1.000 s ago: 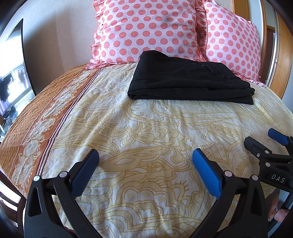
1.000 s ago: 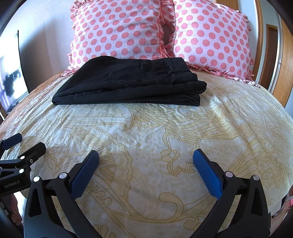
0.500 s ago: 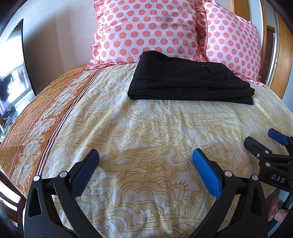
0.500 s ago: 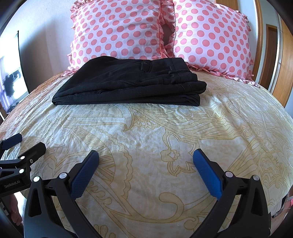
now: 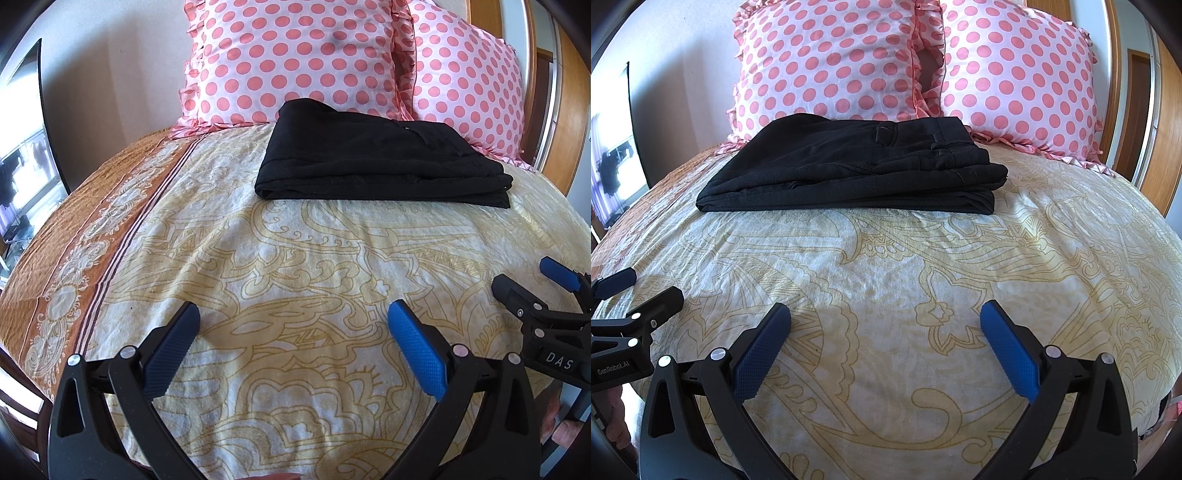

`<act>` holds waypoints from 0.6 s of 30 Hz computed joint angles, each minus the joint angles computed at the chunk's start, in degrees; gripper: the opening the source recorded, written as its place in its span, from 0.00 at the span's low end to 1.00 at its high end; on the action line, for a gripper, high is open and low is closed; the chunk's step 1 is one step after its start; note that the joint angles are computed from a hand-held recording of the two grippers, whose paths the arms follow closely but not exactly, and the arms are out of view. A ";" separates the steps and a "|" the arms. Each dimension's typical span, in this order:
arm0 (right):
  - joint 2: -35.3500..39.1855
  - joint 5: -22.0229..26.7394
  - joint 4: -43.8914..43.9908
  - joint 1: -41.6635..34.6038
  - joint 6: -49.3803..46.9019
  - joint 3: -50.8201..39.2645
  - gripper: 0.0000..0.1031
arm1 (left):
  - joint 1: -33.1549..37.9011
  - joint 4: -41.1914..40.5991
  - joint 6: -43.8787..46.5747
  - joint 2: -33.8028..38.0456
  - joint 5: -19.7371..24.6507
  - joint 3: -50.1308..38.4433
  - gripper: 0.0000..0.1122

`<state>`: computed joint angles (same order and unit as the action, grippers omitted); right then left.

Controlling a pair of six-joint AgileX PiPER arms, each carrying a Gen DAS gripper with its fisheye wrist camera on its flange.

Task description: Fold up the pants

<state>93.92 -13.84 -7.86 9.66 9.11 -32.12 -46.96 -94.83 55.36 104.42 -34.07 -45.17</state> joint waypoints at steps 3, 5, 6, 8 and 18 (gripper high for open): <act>-0.01 -0.07 0.07 0.00 -0.07 0.04 0.99 | 0.12 0.56 -0.38 0.00 -0.04 0.06 0.90; 0.03 -0.13 0.07 -0.01 -0.09 0.06 0.99 | -0.07 0.56 -0.64 0.13 -0.25 -0.02 0.90; 0.01 -0.12 0.15 0.00 -0.13 0.06 0.99 | 0.15 0.40 -0.28 0.15 -0.10 -0.22 0.90; 0.01 -0.14 0.27 0.03 -0.24 0.08 0.99 | -0.03 0.27 -0.44 0.17 -0.19 -0.12 0.90; 0.10 -0.23 0.56 0.07 -0.42 0.02 0.99 | -0.15 -0.12 -0.31 0.72 -0.60 -0.67 0.90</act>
